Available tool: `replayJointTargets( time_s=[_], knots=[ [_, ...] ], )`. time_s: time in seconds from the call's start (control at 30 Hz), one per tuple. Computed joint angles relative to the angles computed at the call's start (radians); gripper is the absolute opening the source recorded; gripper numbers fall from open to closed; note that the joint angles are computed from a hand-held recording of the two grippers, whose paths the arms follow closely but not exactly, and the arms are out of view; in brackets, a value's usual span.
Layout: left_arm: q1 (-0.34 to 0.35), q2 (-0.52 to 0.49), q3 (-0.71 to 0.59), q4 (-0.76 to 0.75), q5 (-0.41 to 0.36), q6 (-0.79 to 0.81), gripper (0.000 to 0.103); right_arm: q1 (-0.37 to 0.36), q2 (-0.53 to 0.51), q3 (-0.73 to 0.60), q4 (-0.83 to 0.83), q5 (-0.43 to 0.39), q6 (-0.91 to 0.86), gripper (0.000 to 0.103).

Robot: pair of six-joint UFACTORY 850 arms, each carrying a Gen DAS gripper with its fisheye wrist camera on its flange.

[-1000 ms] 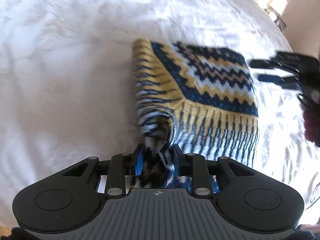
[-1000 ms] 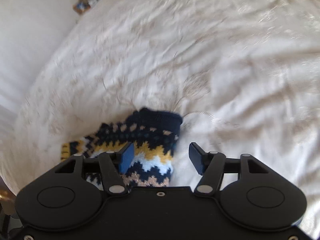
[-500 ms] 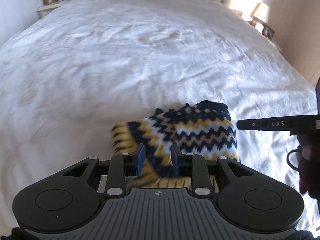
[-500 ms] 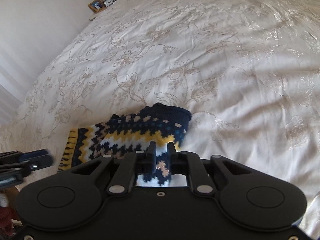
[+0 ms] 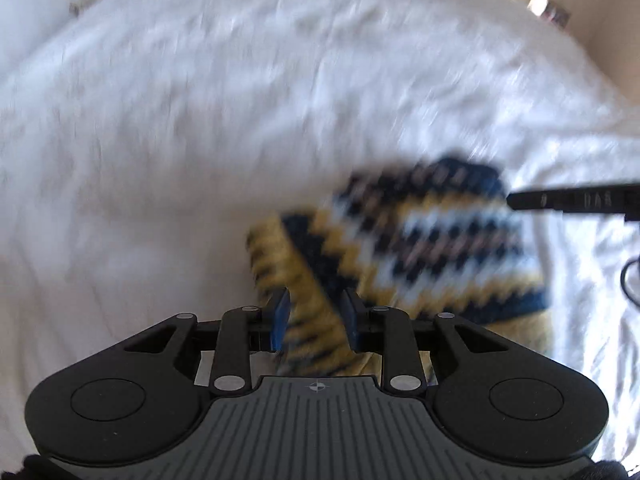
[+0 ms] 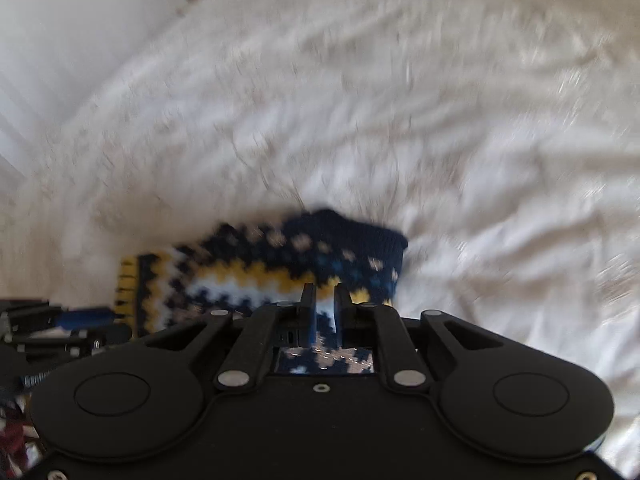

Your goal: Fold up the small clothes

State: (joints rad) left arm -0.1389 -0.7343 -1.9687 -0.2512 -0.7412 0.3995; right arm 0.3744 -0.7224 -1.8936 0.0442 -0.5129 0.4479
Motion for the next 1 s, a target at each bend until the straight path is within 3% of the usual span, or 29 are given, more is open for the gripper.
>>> replayJointTargets(
  time_s=[0.07, 0.13, 0.27, 0.37, 0.5, 0.6, 0.63, 0.67, 0.7, 0.77, 0.97, 1.0],
  knots=[
    [0.000, 0.028, 0.032, -0.063, 0.037, 0.058, 0.028, 0.014, 0.057, 0.069, -0.017, 0.039, 0.009, 0.021],
    [-0.006, 0.027, 0.040, -0.088, 0.033, 0.090, 0.028, 0.032, 0.066, 0.080, -0.021, 0.017, 0.016, 0.021],
    [-0.032, -0.027, 0.017, 0.001, -0.041, 0.101, 0.029, 0.061, -0.004, 0.028, -0.046, -0.099, 0.045, 0.021],
    [-0.042, -0.012, 0.072, 0.021, 0.023, 0.125, 0.033, 0.073, -0.018, 0.031, -0.124, -0.089, 0.126, 0.020],
    [-0.038, -0.020, 0.063, 0.004, 0.018, 0.095, 0.043, 0.084, -0.023, 0.013, -0.175, -0.110, 0.161, 0.023],
    [-0.031, -0.020, 0.071, -0.031, 0.029, 0.095, 0.045, 0.091, -0.011, 0.040, -0.196, -0.077, 0.196, 0.034],
    [-0.030, -0.019, 0.073, -0.039, 0.033, 0.094, 0.045, 0.089, -0.005, 0.050, -0.185, -0.064, 0.204, 0.050],
    [-0.027, -0.008, 0.090, -0.061, 0.049, 0.113, 0.046, 0.086, 0.003, 0.060, -0.133, -0.040, 0.178, 0.088],
    [-0.027, 0.006, 0.115, -0.060, 0.082, 0.101, 0.048, 0.083, 0.000, 0.054, -0.078, -0.033, 0.147, 0.103],
    [-0.017, -0.004, 0.109, -0.121, 0.081, 0.125, 0.049, 0.081, -0.023, 0.021, -0.068, -0.092, 0.176, 0.103],
    [-0.011, -0.045, 0.039, -0.153, -0.003, 0.216, 0.054, 0.097, -0.006, 0.072, -0.159, -0.073, 0.367, 0.103],
    [-0.006, -0.057, 0.017, -0.168, -0.031, 0.234, 0.060, 0.103, -0.001, 0.078, -0.201, -0.076, 0.414, 0.103]
  ],
)
